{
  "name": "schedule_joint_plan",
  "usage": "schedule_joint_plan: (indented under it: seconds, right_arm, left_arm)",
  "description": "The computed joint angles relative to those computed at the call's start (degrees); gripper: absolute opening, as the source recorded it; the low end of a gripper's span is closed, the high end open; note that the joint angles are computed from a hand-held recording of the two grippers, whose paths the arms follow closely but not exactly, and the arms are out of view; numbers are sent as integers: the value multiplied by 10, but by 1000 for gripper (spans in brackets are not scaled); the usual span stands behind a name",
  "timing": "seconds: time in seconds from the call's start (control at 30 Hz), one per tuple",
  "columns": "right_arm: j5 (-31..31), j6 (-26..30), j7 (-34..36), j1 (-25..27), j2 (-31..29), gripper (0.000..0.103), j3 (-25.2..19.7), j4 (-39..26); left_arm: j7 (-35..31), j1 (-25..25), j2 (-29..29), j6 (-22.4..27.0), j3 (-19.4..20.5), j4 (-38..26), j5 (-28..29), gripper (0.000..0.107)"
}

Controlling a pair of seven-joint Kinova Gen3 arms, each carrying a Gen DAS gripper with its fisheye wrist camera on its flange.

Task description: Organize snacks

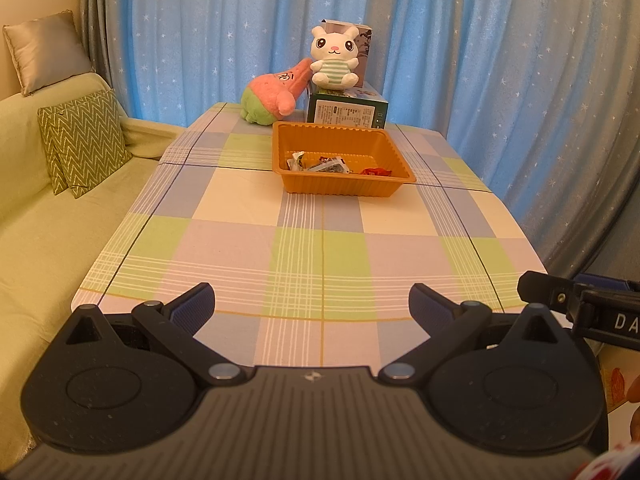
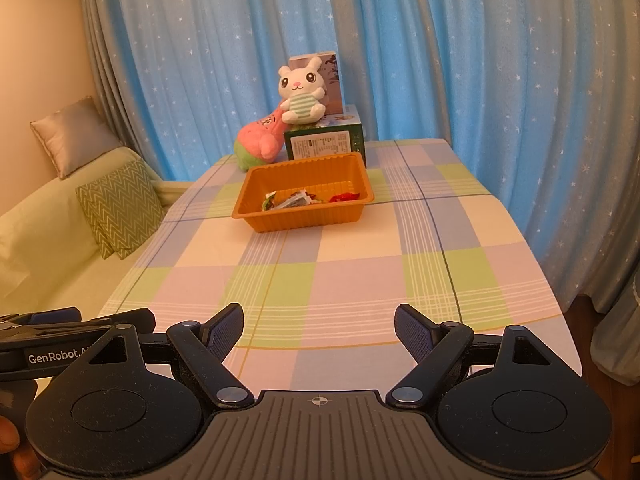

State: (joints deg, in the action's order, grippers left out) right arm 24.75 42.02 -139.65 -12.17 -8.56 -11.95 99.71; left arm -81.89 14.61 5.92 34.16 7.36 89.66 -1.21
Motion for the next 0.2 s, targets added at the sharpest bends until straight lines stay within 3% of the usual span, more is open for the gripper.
schedule_joint_plan:
  seconds: [0.2]
  right_arm:
    - [0, 0, 0, 0, 0, 82, 0, 0]
  left_arm:
    - [9, 2, -3, -9, -1, 7, -5, 103]
